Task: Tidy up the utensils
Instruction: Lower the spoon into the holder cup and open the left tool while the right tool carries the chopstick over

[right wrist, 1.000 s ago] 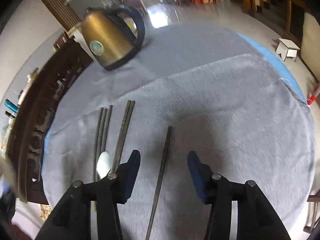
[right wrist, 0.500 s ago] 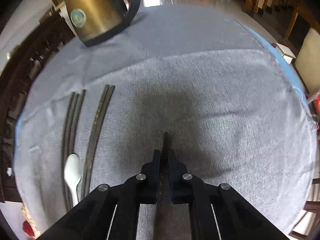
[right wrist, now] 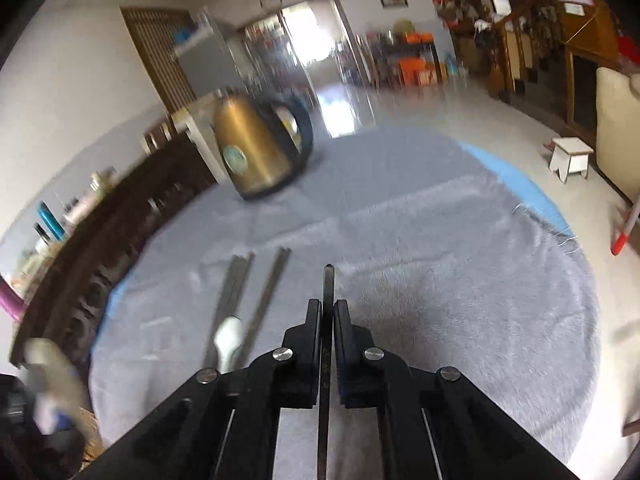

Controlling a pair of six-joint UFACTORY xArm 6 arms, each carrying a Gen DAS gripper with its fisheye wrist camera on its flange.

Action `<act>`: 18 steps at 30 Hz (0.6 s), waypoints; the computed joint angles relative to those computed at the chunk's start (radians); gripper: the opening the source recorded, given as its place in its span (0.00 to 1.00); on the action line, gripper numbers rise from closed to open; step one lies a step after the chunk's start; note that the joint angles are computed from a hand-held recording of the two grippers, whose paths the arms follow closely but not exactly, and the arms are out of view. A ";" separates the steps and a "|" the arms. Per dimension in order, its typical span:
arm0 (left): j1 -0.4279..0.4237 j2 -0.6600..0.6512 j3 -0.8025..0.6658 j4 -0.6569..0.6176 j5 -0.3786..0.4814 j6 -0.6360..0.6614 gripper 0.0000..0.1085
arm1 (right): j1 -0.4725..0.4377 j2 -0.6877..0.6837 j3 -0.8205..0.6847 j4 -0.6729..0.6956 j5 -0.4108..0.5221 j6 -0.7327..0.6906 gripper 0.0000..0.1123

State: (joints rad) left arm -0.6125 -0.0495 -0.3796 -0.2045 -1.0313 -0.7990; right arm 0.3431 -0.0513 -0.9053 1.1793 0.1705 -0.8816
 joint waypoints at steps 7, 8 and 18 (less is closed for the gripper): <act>-0.086 0.021 0.014 -0.152 0.012 0.056 0.31 | 0.023 -0.259 0.129 0.494 -0.035 -0.419 0.06; -0.098 0.022 0.015 -0.173 0.010 0.066 0.31 | 0.021 -0.275 0.132 0.536 -0.031 -0.454 0.06; -0.205 -0.010 0.041 -0.359 0.005 0.158 0.31 | 0.040 -0.504 0.162 0.851 -0.067 -0.769 0.06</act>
State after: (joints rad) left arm -0.8178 -0.0592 -0.3383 -0.5635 -1.0261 -0.6406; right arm 0.3827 -0.5552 -0.7437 2.0306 0.1034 -1.6503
